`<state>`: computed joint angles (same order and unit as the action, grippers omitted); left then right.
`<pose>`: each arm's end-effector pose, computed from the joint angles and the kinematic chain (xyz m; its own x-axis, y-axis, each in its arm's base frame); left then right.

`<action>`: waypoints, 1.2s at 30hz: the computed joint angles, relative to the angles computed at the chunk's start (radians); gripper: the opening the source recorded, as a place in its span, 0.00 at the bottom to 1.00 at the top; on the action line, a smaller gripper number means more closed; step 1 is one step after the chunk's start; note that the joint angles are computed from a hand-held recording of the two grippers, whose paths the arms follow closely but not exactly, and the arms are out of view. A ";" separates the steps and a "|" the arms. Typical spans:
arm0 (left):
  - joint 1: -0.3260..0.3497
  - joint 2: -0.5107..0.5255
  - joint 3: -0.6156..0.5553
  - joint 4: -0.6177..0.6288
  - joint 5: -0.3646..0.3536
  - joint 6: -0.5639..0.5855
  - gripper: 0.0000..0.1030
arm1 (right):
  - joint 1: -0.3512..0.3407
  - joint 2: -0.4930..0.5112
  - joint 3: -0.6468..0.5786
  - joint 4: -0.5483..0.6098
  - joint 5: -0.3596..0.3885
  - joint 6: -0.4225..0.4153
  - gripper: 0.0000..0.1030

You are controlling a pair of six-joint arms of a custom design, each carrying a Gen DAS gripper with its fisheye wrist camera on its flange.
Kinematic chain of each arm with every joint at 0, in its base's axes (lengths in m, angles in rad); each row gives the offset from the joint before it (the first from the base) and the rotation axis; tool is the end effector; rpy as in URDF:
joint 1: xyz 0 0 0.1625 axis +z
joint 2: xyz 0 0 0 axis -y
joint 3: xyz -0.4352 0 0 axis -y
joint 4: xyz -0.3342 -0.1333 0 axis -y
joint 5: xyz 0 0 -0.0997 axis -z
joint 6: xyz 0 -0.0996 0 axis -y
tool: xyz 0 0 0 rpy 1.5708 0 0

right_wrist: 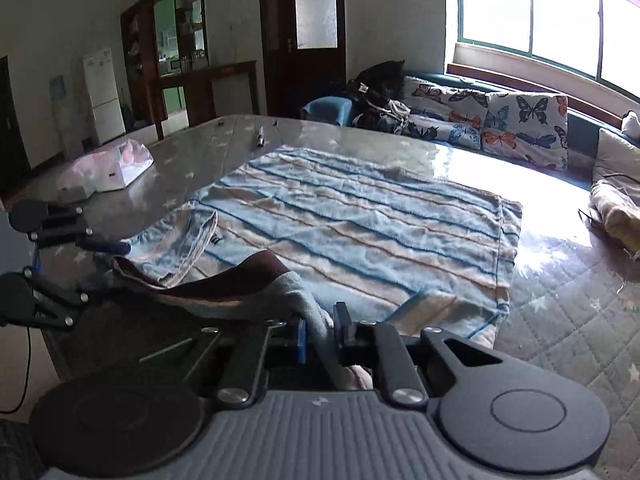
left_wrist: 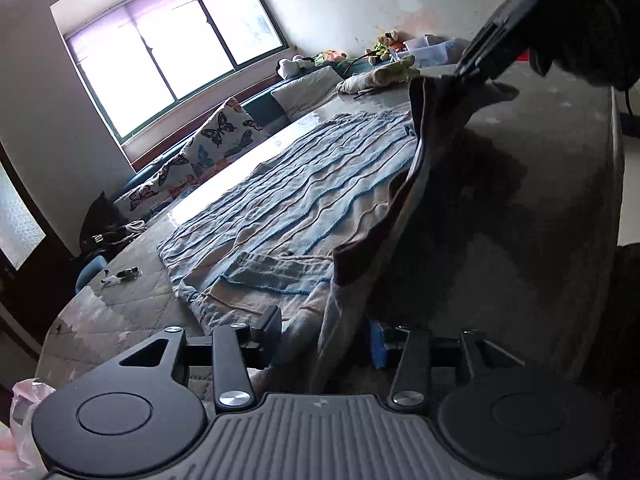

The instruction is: Fold clothes

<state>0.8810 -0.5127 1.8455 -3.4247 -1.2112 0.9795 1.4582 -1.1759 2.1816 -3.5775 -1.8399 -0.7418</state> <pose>-0.2462 -0.5629 0.0200 -0.0064 0.8121 -0.5834 0.9997 -0.0094 -0.0241 0.0521 -0.4900 0.3141 -0.7286 -0.1183 0.6746 -0.5855 0.6187 -0.5239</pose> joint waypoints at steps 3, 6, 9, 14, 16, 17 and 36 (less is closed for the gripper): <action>0.006 -0.005 -0.015 0.024 -0.002 -0.002 0.20 | 0.003 0.007 0.002 -0.025 0.001 0.002 0.11; 0.007 -0.019 -0.013 0.027 -0.010 -0.003 0.09 | 0.003 0.009 0.016 -0.062 0.011 0.003 0.08; 0.003 -0.048 0.005 0.029 -0.047 -0.009 0.07 | 0.006 0.005 0.035 -0.094 0.017 -0.002 0.05; -0.014 -0.114 0.057 0.048 -0.082 -0.033 0.06 | 0.012 -0.041 0.088 -0.117 0.045 -0.006 0.04; -0.025 -0.152 0.094 0.055 -0.090 -0.058 0.06 | 0.025 -0.069 0.126 -0.118 0.046 -0.014 0.04; -0.031 -0.172 0.116 0.052 -0.091 -0.066 0.06 | 0.035 -0.082 0.145 -0.120 0.042 -0.018 0.04; -0.004 -0.047 -0.216 0.194 -0.067 -0.130 0.06 | 0.070 -0.084 -0.086 0.163 0.001 -0.007 0.04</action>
<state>0.8771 -0.5598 1.6292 -3.2310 -1.2781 0.8492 1.5277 -1.2599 2.0951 -3.4141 -1.8387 -0.7489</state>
